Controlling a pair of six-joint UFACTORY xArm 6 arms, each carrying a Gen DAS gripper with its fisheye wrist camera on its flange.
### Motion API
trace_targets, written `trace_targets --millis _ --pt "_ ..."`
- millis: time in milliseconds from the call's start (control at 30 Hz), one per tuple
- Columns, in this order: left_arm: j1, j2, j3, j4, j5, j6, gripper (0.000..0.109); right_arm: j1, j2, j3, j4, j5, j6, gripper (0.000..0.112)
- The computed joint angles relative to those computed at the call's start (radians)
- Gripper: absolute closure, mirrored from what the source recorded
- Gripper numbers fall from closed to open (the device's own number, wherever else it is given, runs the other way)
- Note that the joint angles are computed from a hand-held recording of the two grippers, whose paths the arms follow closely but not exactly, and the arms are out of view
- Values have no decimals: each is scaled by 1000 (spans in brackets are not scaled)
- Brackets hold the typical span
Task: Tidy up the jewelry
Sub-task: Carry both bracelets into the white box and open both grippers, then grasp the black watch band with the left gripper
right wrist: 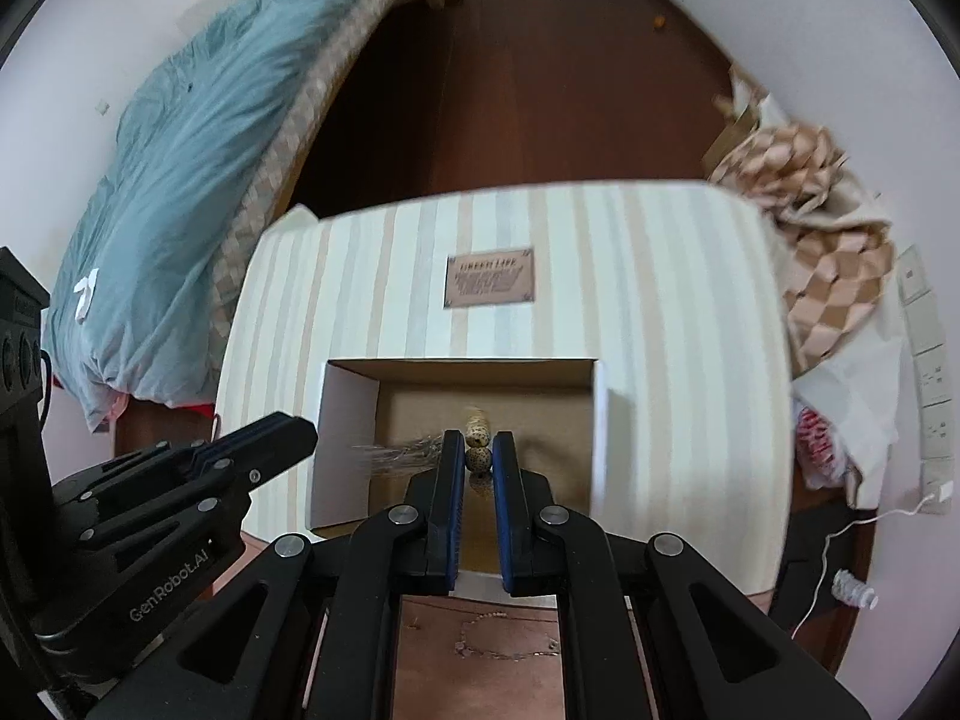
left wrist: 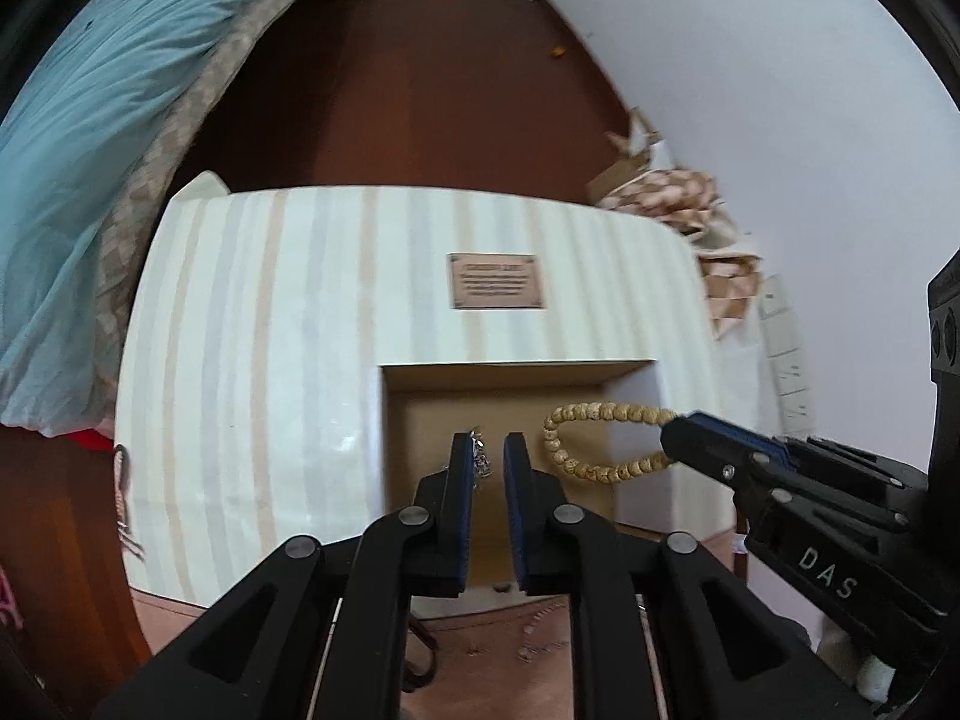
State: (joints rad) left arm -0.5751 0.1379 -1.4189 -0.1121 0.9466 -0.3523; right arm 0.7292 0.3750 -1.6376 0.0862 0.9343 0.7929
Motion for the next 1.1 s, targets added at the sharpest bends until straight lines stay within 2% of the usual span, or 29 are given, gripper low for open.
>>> trace_targets --millis 33,67,100,133,167,200,267,300,333,433,600,1100 --pt "2 6 -7 20 8 -12 86 -3 4 0 12 11 -4 100" --pt "3 5 -4 35 3 -19 80 -6 8 4 22 10 -11 92" --pt "5 -5 11 50 -13 -31 60 -2 5 9 7 16 -3 83" --pt "7 -6 13 61 -16 -42 40 1 5 5 -15 35 7 61" --pt "8 -24 35 86 -33 -61 37 4 -7 22 -26 29 15 43" --pt "10 -34 48 105 -44 -75 37 8 -18 37 -39 23 26 38" --pt "9 -53 70 157 -45 -108 30 18 -33 45 -84 47 55 38" --pt "9 -59 76 176 -42 -121 15 24 -39 46 -110 63 73 37" --pt "10 -64 85 186 -47 -129 6 33 -42 43 -142 83 91 37" --pt "-2 -108 145 270 -50 -199 6 63 -46 36 -222 151 146 18" --pt "-22 -170 239 360 -70 -275 6 103 -56 63 -290 207 216 17" --pt "-86 -317 355 484 -53 -371 6 184 -135 110 -381 221 348 17"
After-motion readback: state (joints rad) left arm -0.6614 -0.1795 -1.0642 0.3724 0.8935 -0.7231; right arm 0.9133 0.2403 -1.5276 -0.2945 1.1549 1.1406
